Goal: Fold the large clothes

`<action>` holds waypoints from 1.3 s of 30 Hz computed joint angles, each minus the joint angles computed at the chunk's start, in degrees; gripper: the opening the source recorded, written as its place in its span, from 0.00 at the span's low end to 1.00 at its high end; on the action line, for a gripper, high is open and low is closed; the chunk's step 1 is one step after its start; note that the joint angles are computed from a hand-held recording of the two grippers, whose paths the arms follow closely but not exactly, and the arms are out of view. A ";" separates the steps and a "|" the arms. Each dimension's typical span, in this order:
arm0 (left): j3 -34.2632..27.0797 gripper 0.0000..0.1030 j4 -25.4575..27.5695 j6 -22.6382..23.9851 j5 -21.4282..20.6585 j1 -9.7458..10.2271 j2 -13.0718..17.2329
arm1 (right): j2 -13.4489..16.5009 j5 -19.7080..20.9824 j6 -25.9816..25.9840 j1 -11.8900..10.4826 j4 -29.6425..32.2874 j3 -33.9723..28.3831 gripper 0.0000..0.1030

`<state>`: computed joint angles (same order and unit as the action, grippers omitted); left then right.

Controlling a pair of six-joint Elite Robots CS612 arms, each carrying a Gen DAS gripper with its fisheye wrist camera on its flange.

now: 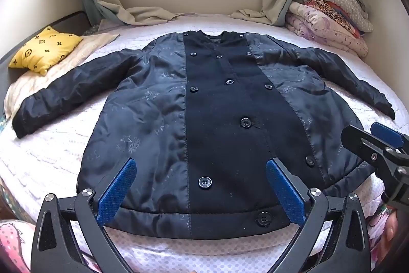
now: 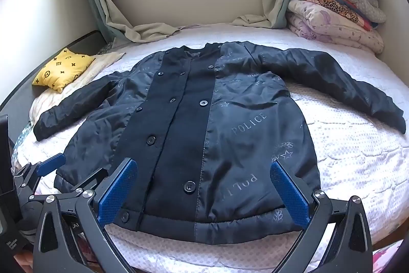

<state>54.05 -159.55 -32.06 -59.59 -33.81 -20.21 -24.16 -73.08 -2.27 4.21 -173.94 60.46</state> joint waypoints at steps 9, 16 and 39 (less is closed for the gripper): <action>0.17 1.00 -0.09 -0.10 -0.56 0.06 0.02 | -0.06 -0.16 -0.16 0.07 0.05 0.14 1.00; 0.03 1.00 -0.09 -0.25 -0.46 -0.02 0.12 | -0.06 -0.36 -0.07 0.02 0.82 -0.11 1.00; 0.11 1.00 -5.71 1.26 2.47 -0.28 1.05 | -0.13 -0.39 -0.68 -0.03 -1.14 0.41 1.00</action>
<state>54.15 -165.26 -30.80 -57.13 -34.08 -19.16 -24.30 -73.47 -2.95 4.18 -175.08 60.88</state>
